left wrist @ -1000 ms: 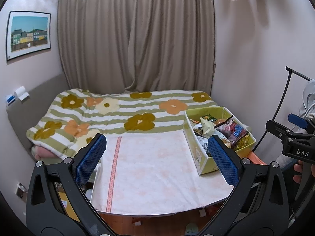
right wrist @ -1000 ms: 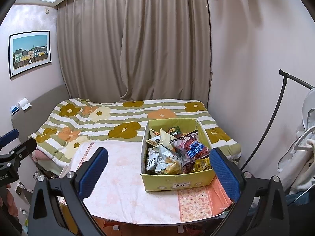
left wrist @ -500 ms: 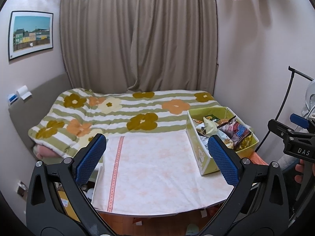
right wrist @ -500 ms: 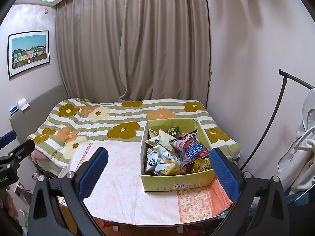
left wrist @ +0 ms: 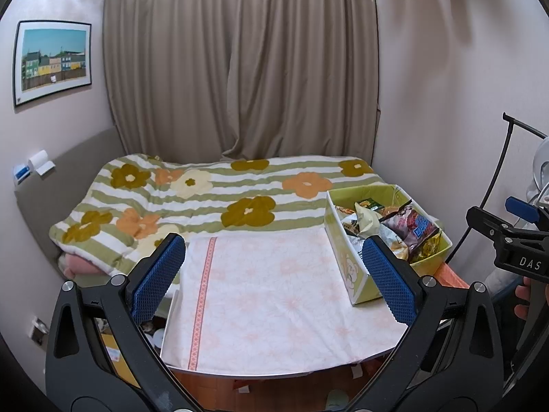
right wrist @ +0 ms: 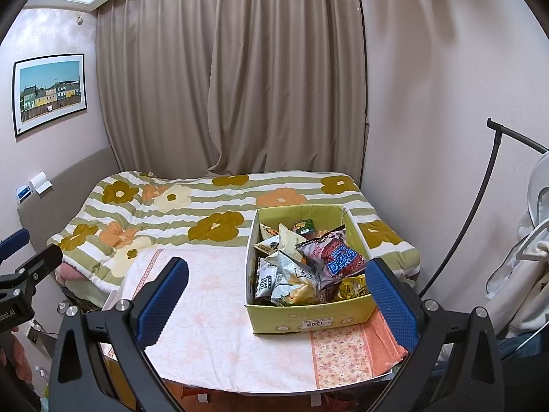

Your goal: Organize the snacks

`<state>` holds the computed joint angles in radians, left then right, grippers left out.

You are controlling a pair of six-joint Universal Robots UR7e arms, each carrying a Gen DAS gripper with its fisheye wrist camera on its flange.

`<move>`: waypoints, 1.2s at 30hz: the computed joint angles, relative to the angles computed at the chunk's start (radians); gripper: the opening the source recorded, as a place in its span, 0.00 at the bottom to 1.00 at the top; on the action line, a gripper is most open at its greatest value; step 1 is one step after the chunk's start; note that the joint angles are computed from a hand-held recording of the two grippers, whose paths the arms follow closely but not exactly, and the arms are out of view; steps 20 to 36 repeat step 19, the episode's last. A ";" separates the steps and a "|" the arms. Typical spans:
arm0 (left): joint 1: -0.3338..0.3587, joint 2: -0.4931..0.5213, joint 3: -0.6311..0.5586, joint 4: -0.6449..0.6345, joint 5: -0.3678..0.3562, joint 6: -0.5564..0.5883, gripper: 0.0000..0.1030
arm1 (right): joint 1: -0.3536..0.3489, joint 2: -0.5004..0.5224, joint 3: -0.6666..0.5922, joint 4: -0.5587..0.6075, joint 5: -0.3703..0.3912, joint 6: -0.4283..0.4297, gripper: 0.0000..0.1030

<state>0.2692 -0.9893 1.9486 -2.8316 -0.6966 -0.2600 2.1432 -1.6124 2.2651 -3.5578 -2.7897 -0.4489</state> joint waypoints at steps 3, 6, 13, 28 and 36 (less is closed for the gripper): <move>0.002 0.000 0.000 -0.001 0.001 0.002 0.99 | 0.000 0.000 0.000 0.003 -0.001 0.002 0.99; 0.004 -0.002 0.000 0.001 -0.001 0.004 1.00 | 0.002 0.002 0.000 0.002 -0.003 0.004 0.99; -0.002 0.000 0.019 -0.049 0.042 0.000 1.00 | 0.005 0.002 0.005 0.022 0.005 0.024 0.99; 0.001 0.015 0.030 -0.117 0.054 0.045 1.00 | 0.004 0.021 0.005 0.030 0.007 0.037 0.99; 0.001 0.015 0.030 -0.117 0.054 0.045 1.00 | 0.004 0.021 0.005 0.030 0.007 0.037 0.99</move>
